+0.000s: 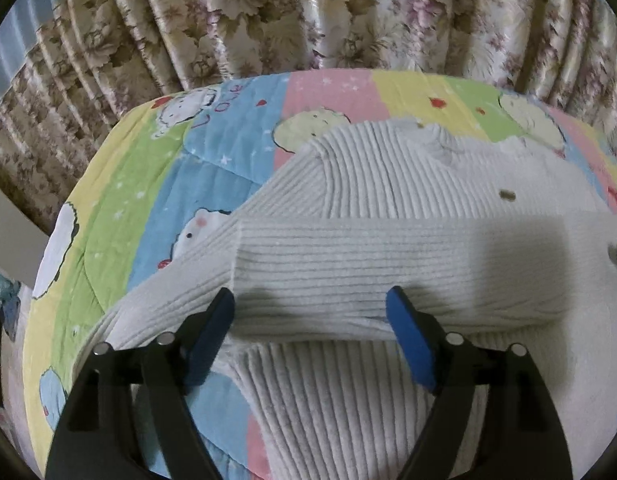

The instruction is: Fold small clothes

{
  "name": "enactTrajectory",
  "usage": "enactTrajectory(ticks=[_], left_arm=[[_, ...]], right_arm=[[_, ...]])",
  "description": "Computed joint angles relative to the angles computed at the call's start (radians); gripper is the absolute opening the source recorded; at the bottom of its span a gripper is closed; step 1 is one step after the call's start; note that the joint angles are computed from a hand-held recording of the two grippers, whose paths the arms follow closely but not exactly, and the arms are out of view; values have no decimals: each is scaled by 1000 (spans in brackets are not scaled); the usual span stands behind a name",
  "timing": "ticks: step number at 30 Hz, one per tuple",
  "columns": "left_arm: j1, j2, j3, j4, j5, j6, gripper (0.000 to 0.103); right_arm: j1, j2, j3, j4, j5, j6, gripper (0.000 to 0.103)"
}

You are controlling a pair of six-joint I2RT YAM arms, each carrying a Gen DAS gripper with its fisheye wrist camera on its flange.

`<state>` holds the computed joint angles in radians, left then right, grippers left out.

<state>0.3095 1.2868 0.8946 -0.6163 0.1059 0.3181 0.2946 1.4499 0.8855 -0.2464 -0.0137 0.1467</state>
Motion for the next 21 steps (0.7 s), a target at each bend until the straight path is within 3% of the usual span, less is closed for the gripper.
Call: enactTrajectory(ticks=[3, 7, 16, 21], left_arm=[[33, -41, 36, -69, 58, -15, 79], [74, -199, 16, -133, 92, 11, 91], [308, -455, -8, -373, 248, 222, 99], [500, -558, -39, -499, 360, 411, 101]], right_arm=[[67, -118, -32, 4, 53, 5, 41], [177, -244, -64, 5, 139, 40, 68], [399, -379, -118, -56, 305, 118, 99], [482, -441, -166, -73, 381, 199, 100]])
